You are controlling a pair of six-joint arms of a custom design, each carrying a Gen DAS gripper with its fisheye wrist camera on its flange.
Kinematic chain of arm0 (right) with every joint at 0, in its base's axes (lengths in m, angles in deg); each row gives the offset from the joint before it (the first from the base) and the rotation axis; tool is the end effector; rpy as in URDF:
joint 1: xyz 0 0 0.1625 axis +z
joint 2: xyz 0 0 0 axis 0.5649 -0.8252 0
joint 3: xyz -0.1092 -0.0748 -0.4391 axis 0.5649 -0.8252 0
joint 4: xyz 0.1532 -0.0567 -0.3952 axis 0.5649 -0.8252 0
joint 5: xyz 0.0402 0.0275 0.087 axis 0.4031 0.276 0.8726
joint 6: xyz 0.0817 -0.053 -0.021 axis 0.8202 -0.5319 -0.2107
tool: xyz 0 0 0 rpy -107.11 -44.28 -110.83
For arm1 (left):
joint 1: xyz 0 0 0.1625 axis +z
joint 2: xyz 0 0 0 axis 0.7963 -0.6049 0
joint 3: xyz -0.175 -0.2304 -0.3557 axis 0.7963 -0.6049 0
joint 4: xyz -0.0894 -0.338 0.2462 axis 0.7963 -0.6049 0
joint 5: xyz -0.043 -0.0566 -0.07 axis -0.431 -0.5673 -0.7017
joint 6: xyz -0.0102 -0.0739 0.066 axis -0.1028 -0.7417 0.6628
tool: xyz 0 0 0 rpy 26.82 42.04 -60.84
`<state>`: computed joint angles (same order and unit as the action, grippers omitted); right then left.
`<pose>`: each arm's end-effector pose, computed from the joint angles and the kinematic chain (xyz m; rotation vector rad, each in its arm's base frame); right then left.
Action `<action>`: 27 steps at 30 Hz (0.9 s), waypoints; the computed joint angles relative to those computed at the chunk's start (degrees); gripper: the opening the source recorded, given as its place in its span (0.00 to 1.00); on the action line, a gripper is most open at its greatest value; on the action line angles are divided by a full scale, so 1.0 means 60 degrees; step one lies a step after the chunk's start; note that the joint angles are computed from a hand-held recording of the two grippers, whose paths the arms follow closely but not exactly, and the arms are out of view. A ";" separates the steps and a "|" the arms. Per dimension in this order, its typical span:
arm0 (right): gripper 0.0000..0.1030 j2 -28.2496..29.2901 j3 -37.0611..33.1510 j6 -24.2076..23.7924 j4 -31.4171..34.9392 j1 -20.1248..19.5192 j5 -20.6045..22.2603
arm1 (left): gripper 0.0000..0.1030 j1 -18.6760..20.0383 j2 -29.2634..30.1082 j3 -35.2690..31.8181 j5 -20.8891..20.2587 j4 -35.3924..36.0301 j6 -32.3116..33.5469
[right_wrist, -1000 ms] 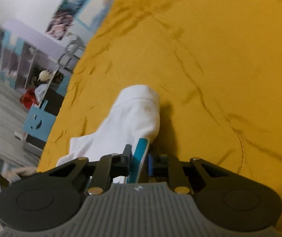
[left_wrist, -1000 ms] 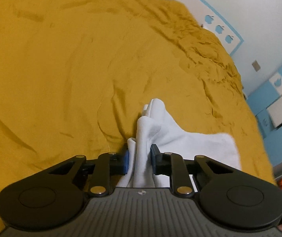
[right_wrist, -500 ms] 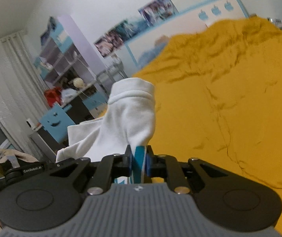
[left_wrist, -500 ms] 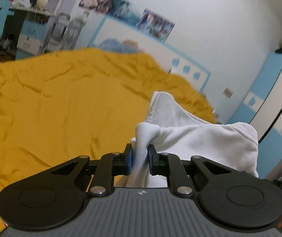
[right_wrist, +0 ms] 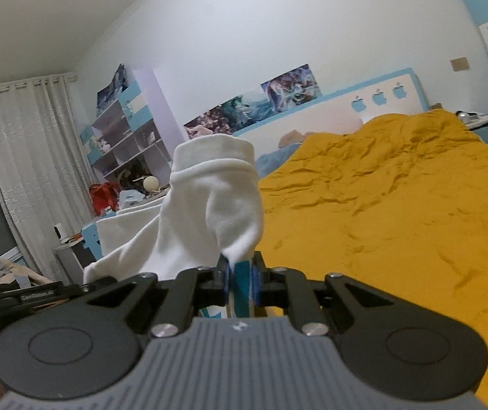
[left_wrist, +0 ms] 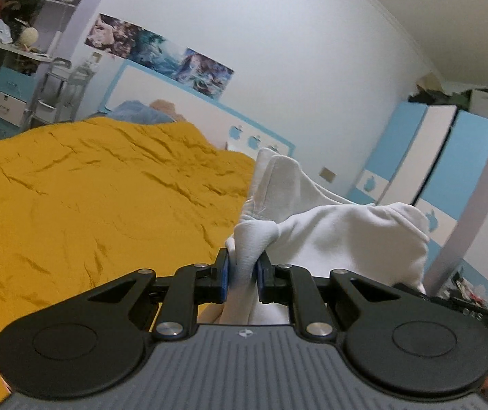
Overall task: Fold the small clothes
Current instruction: 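Lift the T-shirt end with the left tool while the right tool grasps the other end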
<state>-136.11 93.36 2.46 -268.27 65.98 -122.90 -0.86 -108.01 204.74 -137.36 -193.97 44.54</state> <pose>0.2149 -0.5042 0.2769 0.4555 -2.3976 1.7052 -0.2307 -0.5686 0.2208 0.6896 2.6579 -1.4452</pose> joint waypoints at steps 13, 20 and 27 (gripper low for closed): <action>0.07 -0.0686 0.1574 0.1213 0.0406 -0.0760 -0.0570 | 0.16 0.0294 0.0335 0.0094 0.0377 0.1709 -0.0539; 0.07 -0.0096 0.0407 0.1410 0.1642 -0.1372 -0.0500 | 0.16 0.0672 0.0943 -0.1075 0.0486 0.3257 -0.0365; 0.07 0.0615 -0.0722 0.1872 0.2944 -0.2096 -0.0532 | 0.16 0.1173 0.1759 -0.2101 0.0597 0.4603 -0.0408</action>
